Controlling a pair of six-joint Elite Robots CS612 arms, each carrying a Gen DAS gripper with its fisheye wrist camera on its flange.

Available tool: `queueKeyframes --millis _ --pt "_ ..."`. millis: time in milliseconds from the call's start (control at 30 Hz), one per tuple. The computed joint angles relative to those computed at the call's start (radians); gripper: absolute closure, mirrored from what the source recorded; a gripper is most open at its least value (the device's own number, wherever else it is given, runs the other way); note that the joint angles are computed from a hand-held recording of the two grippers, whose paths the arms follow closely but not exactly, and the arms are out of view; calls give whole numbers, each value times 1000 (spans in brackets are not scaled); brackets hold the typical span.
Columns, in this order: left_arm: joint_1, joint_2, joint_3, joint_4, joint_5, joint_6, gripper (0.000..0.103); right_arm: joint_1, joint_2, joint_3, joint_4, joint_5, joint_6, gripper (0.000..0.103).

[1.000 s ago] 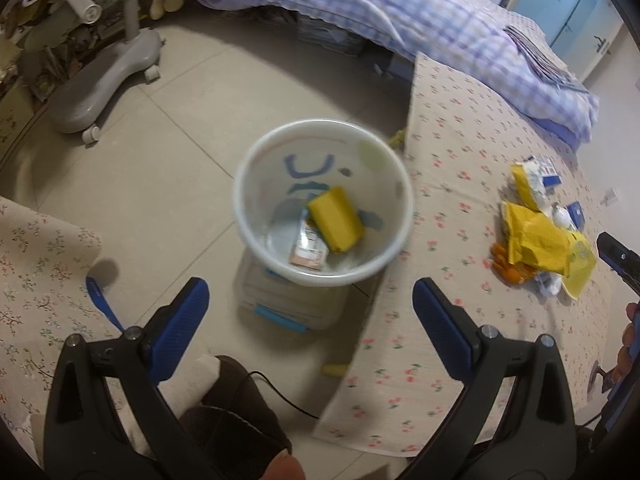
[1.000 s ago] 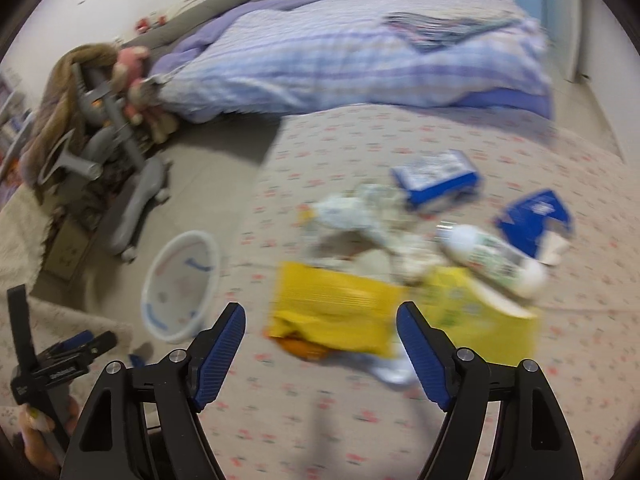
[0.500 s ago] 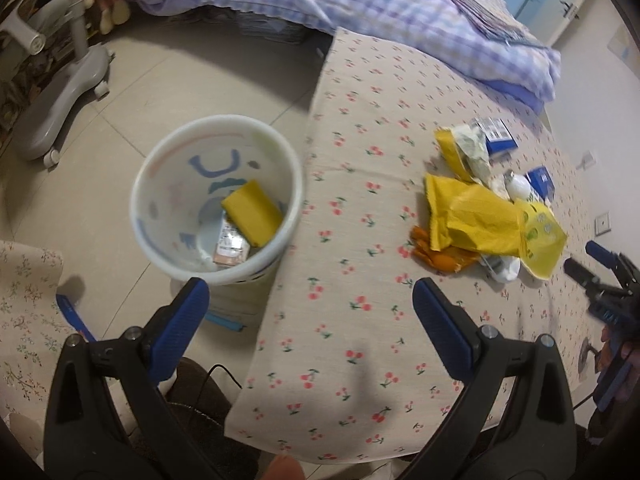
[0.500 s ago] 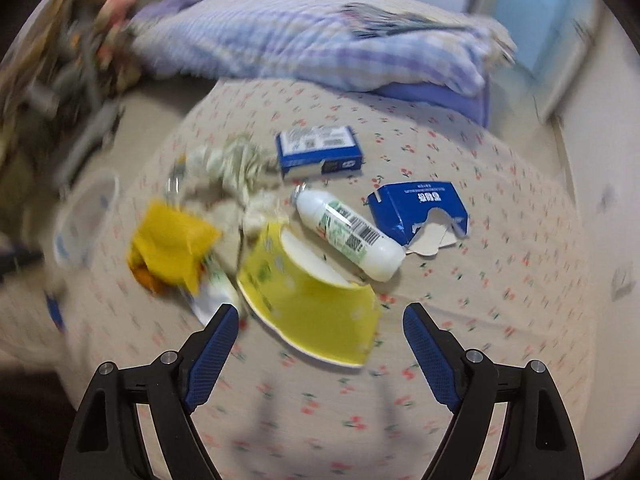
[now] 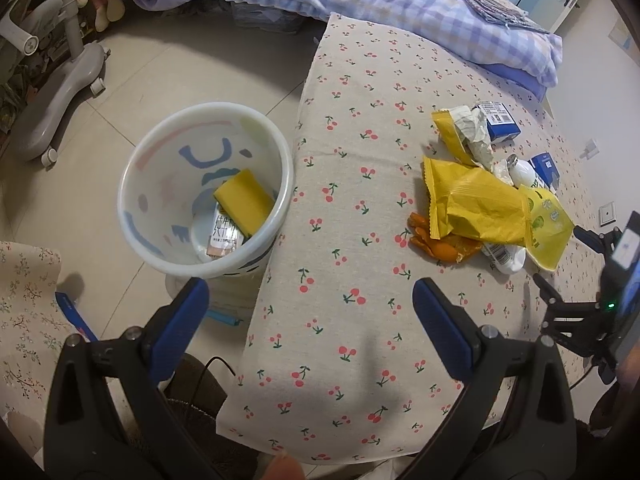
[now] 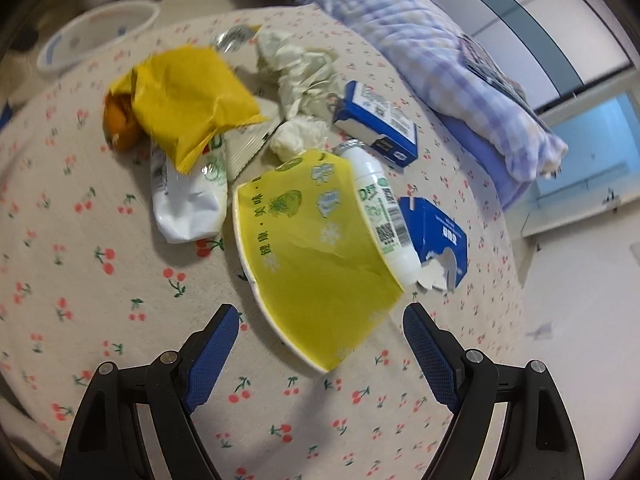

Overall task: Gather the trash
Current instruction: 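Move the left gripper back to the table and grasp the yellow snack bag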

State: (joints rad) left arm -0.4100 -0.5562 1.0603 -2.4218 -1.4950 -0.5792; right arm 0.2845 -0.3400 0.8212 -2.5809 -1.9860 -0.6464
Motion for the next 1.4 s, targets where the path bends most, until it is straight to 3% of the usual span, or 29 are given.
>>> queueKeyframes --millis 133,200,300,333,367,633,700,767,867,967,1100,1167,1200,1400 --pt "1 2 -2 3 -7 2 2 10 33 -33 -27 -62 -73 18" --pt "1 3 -5 5 -11 10 2 12 43 -41 -53 -76 -90 27" --pt "-1 10 -15 11 -14 33 2 9 41 -52 -40 -66 -54 55" --pt "-2 13 -22 15 -14 42 2 5 34 -49 -33 -45 -29 76" --pt "-3 16 -28 18 -16 48 2 1 26 -43 -24 -30 1 84" --pt "-8 61 -105 25 -96 69 2 -47 -51 22 59 201 252 84" --pt "-7 80 -135 19 -134 63 2 -63 -67 39 82 284 319 74" --pt "-4 106 -175 10 -185 52 2 -69 -69 38 103 299 359 32" --pt "2 149 -241 19 -254 31 6 -69 -73 50 86 282 373 30" --pt "9 191 -304 41 -320 -4 16 -73 -76 55 79 294 392 30" --pt "19 229 -350 42 -392 -79 47 -78 -70 44 91 301 411 29" --pt "21 229 -342 14 -398 -109 55 -79 -68 39 94 303 414 29" --pt "21 228 -338 -1 -398 -116 65 -79 -68 39 94 305 415 29" --pt "22 214 -318 -46 -402 -125 83 -80 -63 29 94 334 421 26"
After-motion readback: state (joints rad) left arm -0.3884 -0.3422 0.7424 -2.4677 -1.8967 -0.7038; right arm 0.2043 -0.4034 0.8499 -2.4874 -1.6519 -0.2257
